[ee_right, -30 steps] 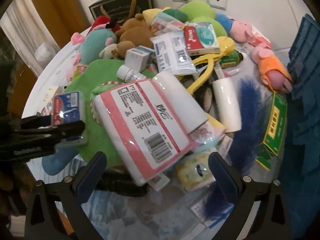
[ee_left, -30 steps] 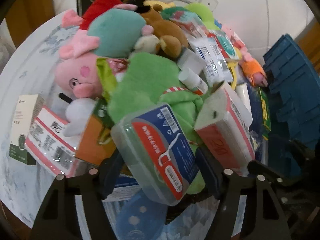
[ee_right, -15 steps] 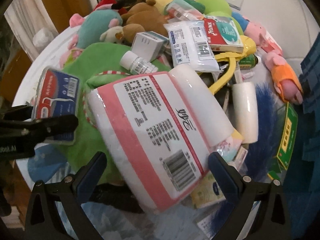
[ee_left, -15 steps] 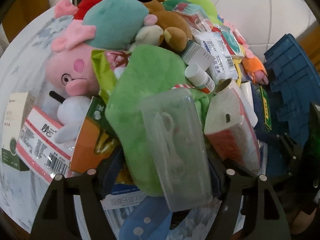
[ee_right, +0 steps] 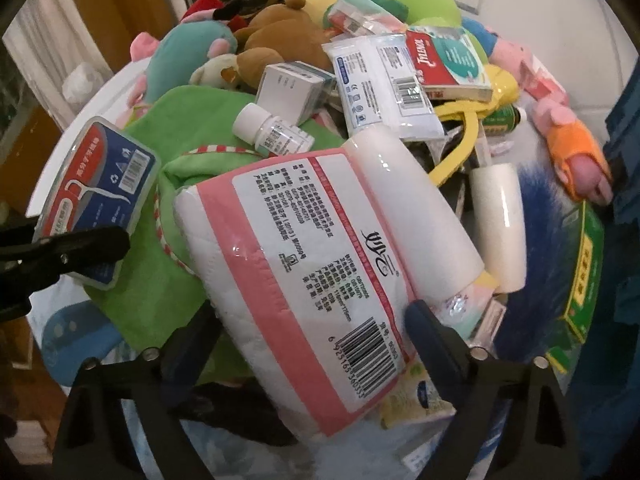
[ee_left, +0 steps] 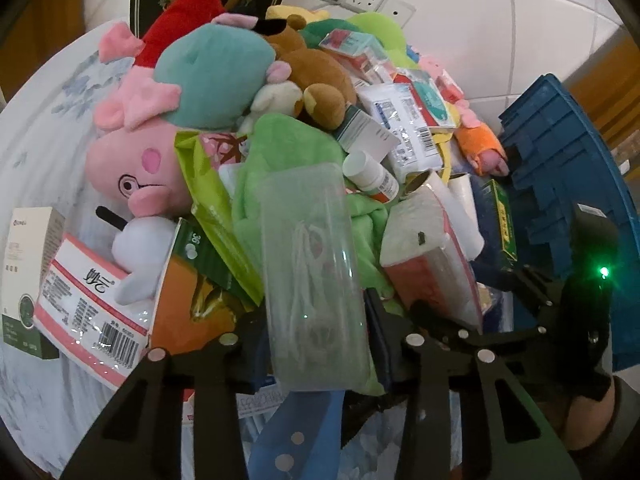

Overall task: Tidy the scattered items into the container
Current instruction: 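Grasp the clear plastic case with the left tool while the right grasps the pink-striped tissue pack, then lift the clear case and tissue pack off the pile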

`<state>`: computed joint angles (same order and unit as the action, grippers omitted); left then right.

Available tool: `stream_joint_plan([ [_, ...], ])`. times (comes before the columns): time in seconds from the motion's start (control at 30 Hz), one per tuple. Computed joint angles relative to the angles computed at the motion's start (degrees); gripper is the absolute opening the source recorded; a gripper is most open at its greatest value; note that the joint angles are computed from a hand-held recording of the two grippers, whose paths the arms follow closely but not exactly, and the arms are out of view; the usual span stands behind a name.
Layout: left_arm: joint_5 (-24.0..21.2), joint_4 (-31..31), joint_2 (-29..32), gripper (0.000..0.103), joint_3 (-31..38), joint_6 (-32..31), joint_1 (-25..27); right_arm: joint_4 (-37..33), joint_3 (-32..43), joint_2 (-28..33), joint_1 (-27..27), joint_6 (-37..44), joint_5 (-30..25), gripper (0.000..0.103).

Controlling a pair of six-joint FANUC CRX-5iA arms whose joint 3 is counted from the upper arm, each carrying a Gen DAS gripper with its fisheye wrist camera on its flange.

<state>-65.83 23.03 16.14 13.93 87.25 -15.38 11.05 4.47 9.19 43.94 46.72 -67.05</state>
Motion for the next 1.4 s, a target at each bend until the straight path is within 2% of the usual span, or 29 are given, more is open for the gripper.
stream_joint_plan([
  [0.13, 0.61, 1.03, -0.93, 0.040, -0.66, 0.00, 0.12, -0.55, 0.39, -0.77, -0.08, -0.17, 0.31, 0.076],
  [0.27, 0.74, 1.71, -1.82, 0.040, -1.40, -0.39, 0.16, -1.43, 0.91, -1.57, -0.15, -0.46, 0.75, 0.072],
  [0.5, 0.30, 1.84, -3.08, 0.041, -4.40, 1.51, 1.64, -1.74, 0.92, -2.18, 1.07, -1.27, 0.42, 0.072],
  [0.8, 1.91, 1.74, -6.55, 0.039, -7.94, -0.26, 3.94, -0.99, 0.00, -2.95, 1.66, -2.88, 0.30, 0.072],
  [0.83, 1.87, 1.72, -6.67, 0.036, -7.93, -0.49, 4.04, -0.91, -0.03, -3.05, 1.72, -2.94, 0.25, 0.071],
  [1.07, 1.77, 1.30, -7.16, 0.033, -6.94, -1.58, 4.24, 0.75, 0.49, -3.73, 2.81, -3.75, 0.04, 0.068],
  [1.4, 1.46, 1.45, -7.94, 0.032, -5.79, -2.48, 4.23, 3.40, 0.90, -4.94, 4.08, -6.27, -0.30, 0.066],
])
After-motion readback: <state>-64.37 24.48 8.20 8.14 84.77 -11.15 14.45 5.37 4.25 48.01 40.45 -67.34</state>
